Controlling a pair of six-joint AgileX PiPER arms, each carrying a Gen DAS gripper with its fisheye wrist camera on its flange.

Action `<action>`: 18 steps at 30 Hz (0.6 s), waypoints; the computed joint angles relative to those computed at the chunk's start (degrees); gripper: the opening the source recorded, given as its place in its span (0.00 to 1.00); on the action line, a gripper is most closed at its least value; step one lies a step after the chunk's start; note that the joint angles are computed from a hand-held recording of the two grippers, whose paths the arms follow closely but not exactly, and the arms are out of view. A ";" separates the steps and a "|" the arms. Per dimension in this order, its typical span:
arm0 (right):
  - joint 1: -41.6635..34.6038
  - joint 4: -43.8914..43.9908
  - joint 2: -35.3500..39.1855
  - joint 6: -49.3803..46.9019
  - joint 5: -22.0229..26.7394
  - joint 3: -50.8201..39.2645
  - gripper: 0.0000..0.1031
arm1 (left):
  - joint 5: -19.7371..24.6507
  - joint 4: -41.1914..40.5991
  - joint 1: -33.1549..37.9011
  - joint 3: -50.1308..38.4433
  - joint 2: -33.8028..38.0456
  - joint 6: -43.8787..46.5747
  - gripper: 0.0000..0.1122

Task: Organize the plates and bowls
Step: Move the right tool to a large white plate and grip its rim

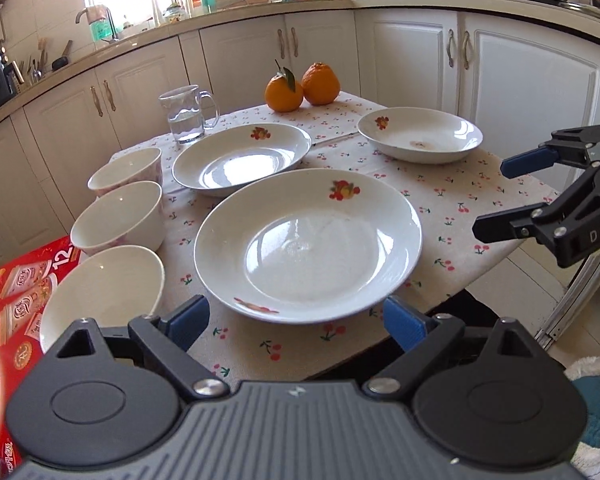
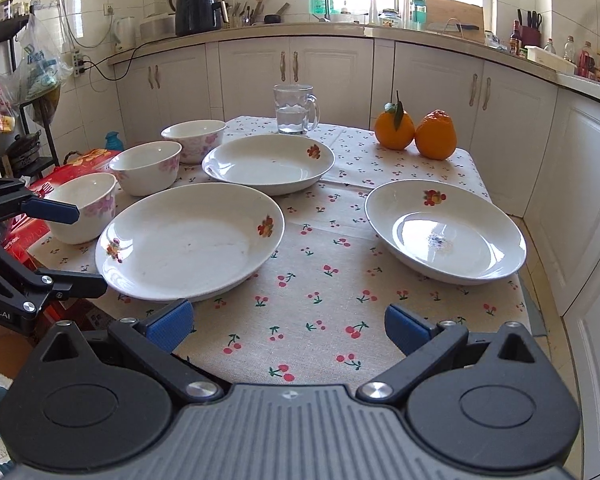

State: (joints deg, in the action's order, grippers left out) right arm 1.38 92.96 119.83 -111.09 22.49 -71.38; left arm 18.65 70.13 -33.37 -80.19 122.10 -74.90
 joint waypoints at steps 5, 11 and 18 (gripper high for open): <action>0.22 -12.39 1.79 10.92 1.29 -4.76 1.00 | -1.57 -4.34 1.12 -0.89 1.66 3.95 0.84; 0.37 -24.23 4.59 22.16 4.40 -11.36 1.00 | -2.35 -9.64 1.97 -2.81 3.57 8.38 0.83; 0.63 -33.69 8.65 31.01 9.40 -19.08 1.00 | -3.29 -17.07 2.86 -4.41 4.68 15.52 0.81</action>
